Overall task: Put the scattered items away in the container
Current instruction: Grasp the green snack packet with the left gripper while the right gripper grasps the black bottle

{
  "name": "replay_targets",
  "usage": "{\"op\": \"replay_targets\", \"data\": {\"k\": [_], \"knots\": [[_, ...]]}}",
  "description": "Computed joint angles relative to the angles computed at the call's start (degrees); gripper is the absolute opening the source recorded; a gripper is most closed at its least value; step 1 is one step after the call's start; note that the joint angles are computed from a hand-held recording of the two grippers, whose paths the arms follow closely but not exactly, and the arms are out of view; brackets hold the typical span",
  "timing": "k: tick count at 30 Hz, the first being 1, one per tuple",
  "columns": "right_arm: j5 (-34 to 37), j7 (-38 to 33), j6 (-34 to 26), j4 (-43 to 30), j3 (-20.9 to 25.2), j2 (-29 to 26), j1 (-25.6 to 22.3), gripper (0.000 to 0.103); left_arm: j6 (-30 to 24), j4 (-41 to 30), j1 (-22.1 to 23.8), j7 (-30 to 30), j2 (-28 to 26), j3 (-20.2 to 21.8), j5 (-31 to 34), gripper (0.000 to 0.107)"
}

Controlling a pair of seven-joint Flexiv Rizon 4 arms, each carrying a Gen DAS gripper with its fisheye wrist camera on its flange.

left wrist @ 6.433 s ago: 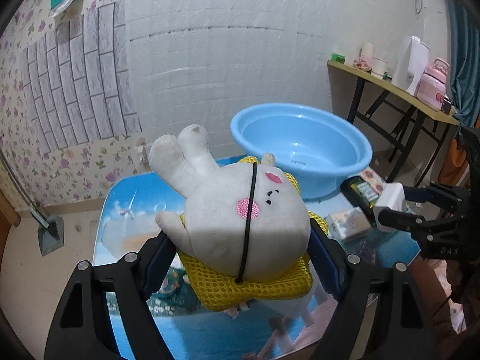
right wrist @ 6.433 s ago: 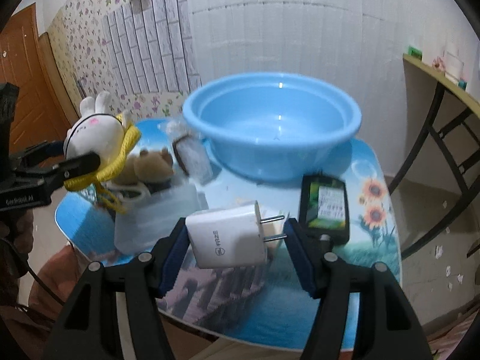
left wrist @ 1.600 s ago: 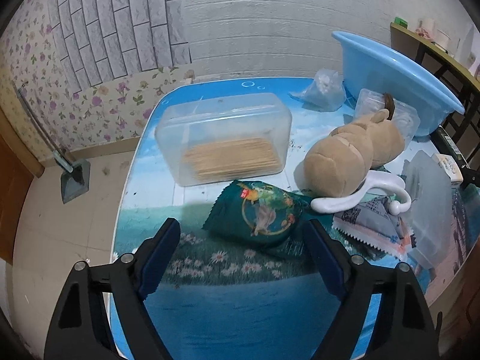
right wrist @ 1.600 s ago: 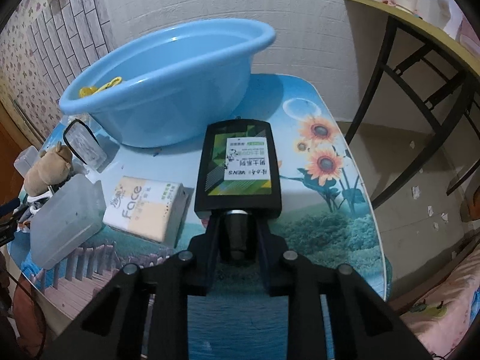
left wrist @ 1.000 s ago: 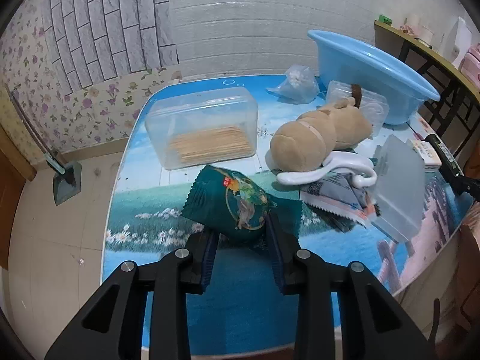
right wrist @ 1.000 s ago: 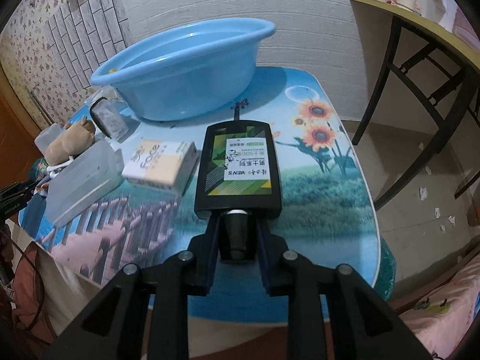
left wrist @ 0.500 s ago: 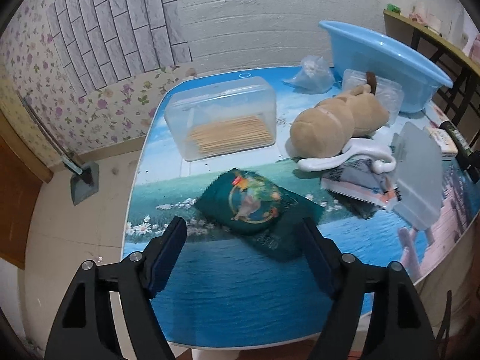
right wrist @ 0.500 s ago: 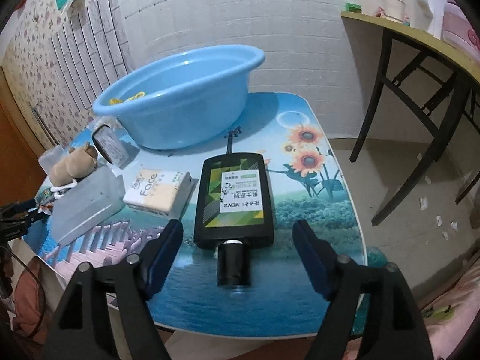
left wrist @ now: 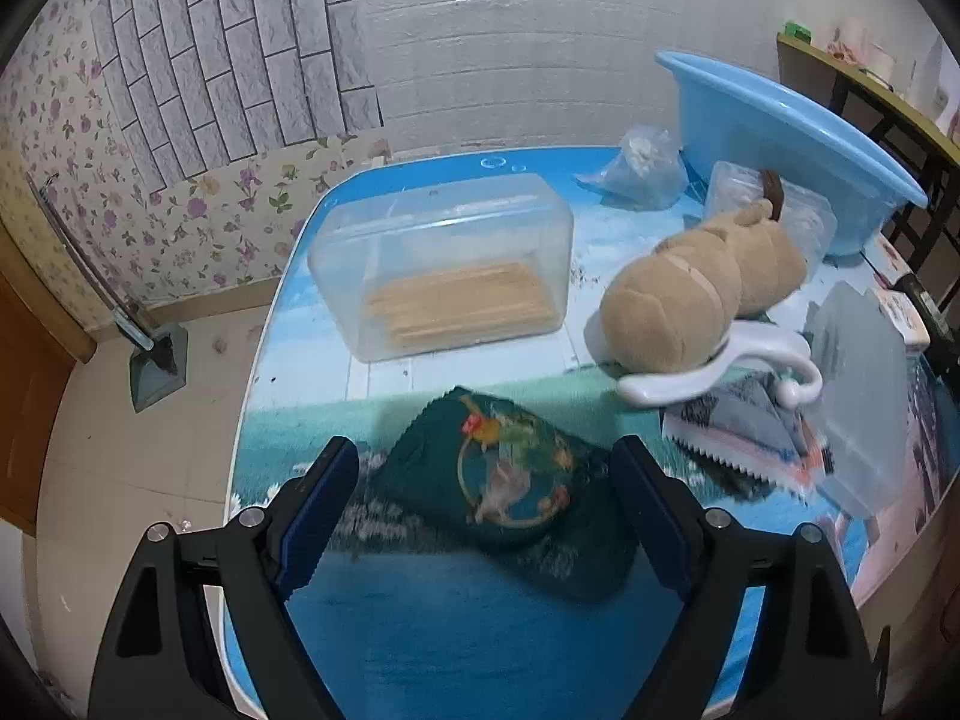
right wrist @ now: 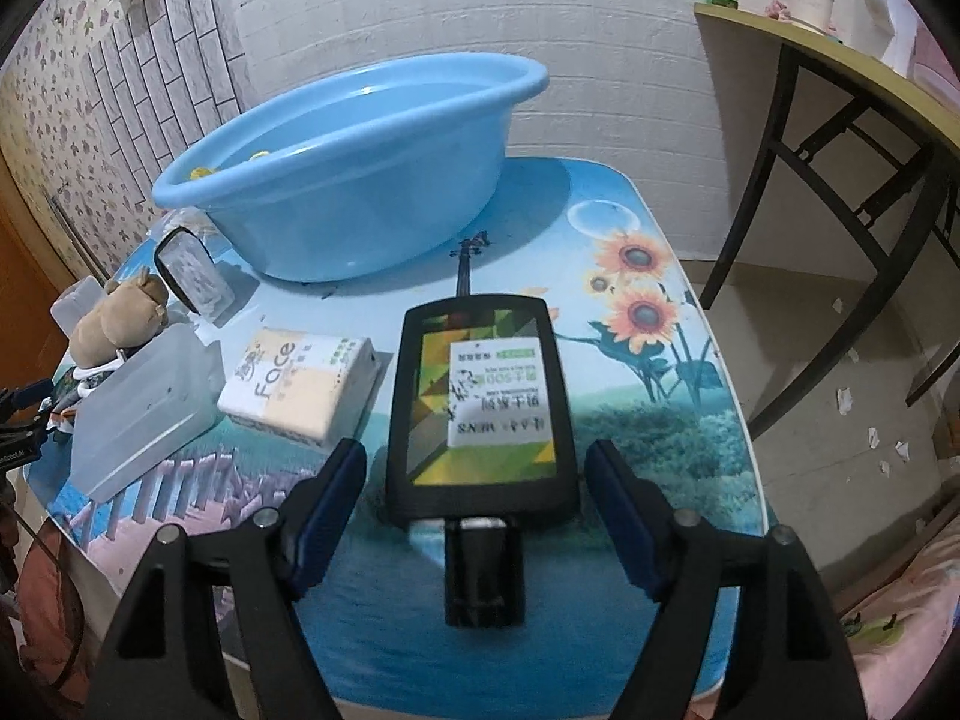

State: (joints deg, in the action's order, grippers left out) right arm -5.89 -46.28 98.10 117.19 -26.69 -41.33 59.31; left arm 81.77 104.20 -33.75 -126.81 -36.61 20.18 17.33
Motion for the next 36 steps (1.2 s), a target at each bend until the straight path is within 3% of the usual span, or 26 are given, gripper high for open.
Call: {"op": "replay_targets", "data": {"k": [5, 7, 9, 11, 12, 13, 14, 17, 21, 29, 32, 35, 36], "knots": [[-0.91, 0.55, -1.19, -1.13, 0.04, -0.59, -0.16, 0.076, 2.49, 1.04, 1.67, 0.86, -0.19, -1.38, -1.11, 0.086], [-1.21, 0.69, -1.01, -1.14, -0.87, -1.05, 0.55, 0.076, 4.56, 2.44, 3.27, 2.38, 0.17, -3.18, -2.25, 0.079], [-1.08, 1.04, -0.99, -1.11, -2.43, -1.70, 1.89, 0.076, 6.42, 3.29, 2.18, 2.99, 0.13, -2.11, -3.00, 0.058], [-0.96, 1.52, -1.54, -1.14, -4.42, -2.49, 3.56, 0.076, 7.91, 4.13, 2.38, 4.70, 0.25, -2.58, -4.02, 0.046], [-0.91, 1.60, -1.17, -1.10, -4.69, -2.69, 3.75, 0.075, 8.40, 4.49, 2.55, 5.57, 0.34, -2.95, -4.62, 0.033], [-0.47, 1.72, -0.06, -0.91, -4.73, -2.88, 3.79, 0.072, 8.92, 4.76, 2.17, 6.15, 0.35, -2.66, -5.10, 0.031], [0.57, 2.21, 1.03, -0.58, -5.49, -3.24, 4.49, 0.061, 8.98, 4.84, 0.84, 6.17, 0.30, -1.44, -5.64, 0.030], [2.37, 1.27, 2.28, -0.36, -3.72, -2.69, 3.24, 0.061, 9.31, 4.93, -2.01, 6.97, 0.10, 1.34, -7.26, 0.014], [3.98, -0.11, 3.52, 0.10, -3.03, -2.33, 3.18, 0.061, 10.47, 5.19, -6.09, 7.45, 0.23, 5.45, -9.24, 0.011], [9.96, -5.04, 7.54, 1.39, -7.87, -1.95, 9.49, 0.061, 13.71, 6.16, -12.29, 9.92, 1.32, 11.51, -13.76, 0.008], [11.61, -7.52, 8.84, 1.28, -7.18, -0.71, 9.63, 0.061, 14.11, 6.21, -10.94, 12.73, 1.34, 9.47, -15.44, 0.004], [12.93, -9.66, 9.14, 0.72, -6.04, -0.15, 8.98, 0.061, 12.41, 6.63, -7.01, 16.27, 1.74, 4.47, -16.99, 0.004], [13.32, -10.10, 8.86, 0.53, -5.85, -0.14, 8.94, 0.061, 12.60, 7.07, -6.62, 16.34, 1.63, 3.95, -17.48, 0.008]]}}
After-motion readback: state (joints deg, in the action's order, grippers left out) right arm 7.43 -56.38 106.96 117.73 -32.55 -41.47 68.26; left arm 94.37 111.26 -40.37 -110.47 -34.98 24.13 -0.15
